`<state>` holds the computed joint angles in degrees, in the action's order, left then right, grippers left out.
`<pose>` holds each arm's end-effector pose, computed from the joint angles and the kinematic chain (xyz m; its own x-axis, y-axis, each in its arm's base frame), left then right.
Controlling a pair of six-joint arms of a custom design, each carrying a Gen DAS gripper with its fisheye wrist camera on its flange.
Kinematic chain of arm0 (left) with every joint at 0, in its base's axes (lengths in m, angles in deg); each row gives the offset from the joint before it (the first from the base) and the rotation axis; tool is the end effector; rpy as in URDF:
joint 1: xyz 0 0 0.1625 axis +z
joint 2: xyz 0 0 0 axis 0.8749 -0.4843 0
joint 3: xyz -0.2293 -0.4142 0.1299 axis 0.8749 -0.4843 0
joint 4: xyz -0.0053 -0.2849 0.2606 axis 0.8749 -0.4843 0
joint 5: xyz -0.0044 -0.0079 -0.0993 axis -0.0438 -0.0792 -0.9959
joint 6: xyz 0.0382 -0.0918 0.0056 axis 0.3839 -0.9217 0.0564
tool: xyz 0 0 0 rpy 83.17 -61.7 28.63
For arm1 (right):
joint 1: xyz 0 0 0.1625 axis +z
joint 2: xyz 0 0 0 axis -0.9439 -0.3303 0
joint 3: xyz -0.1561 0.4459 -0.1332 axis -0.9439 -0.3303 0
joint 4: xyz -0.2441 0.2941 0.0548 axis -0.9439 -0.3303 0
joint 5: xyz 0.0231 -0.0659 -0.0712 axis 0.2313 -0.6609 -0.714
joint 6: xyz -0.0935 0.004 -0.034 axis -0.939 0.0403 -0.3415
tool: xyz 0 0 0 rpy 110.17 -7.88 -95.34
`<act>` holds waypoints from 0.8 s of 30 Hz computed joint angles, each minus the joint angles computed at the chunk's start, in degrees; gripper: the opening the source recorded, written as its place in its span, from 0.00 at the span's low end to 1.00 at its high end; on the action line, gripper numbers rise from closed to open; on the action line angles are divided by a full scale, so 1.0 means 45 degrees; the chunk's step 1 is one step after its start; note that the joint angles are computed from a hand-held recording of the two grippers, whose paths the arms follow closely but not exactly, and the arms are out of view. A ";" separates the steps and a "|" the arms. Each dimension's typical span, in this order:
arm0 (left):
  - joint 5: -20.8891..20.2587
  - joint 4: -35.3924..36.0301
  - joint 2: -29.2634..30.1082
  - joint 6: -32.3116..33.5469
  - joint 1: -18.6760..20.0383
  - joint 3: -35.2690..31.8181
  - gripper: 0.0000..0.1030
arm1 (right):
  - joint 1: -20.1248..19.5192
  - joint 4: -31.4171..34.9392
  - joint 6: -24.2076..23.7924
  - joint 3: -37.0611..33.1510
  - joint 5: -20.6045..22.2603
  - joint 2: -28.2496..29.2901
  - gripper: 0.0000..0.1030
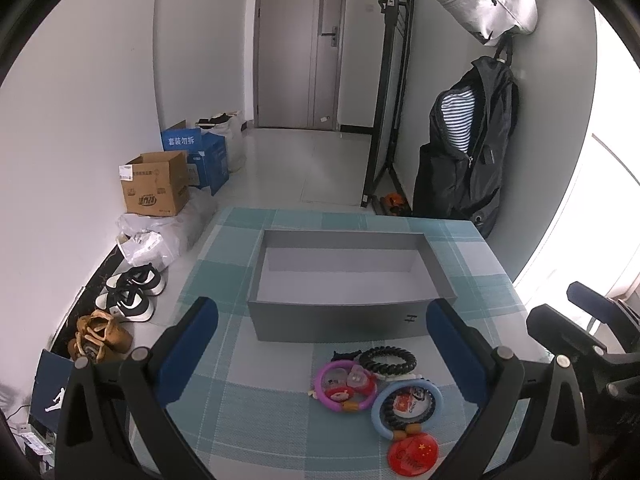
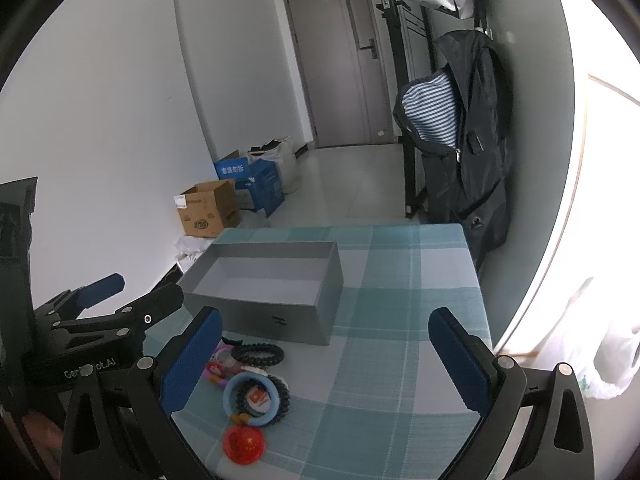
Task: Organize jewelry
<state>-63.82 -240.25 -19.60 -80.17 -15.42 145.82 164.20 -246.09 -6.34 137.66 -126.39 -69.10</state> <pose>-0.2402 -0.5648 0.0981 -0.7453 -0.1696 -0.6448 0.4407 0.6005 -0.6673 0.1580 -0.6068 0.2389 -0.7512 -0.4343 0.4970 -0.6547 0.5859 -0.4775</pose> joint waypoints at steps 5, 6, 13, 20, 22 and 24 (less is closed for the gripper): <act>-0.0031 0.0086 -0.0017 -0.0024 -0.0005 0.0005 0.98 | 0.0012 -0.0074 0.0037 0.0030 -0.0013 0.0037 1.00; -0.0081 0.0093 -0.0030 -0.0029 0.0008 0.0000 0.98 | 0.0010 -0.0065 0.0045 0.0029 -0.0009 0.0029 1.00; -0.0135 0.0085 -0.0051 -0.0106 0.0011 0.0042 0.98 | -0.0011 0.0065 0.0023 0.0036 0.0058 -0.0026 1.00; -0.0088 0.0098 -0.0018 -0.0087 -0.0003 0.0029 0.98 | -0.0007 0.0053 -0.0039 0.0045 0.0088 -0.0029 1.00; -0.0109 0.0110 -0.0031 -0.0068 0.0000 0.0035 0.98 | -0.0007 0.0042 -0.0039 0.0048 0.0075 -0.0021 1.00; -0.0100 0.0066 -0.0020 -0.0028 0.0000 0.0030 0.98 | -0.0023 0.0080 0.0014 0.0042 0.0111 -0.0014 1.00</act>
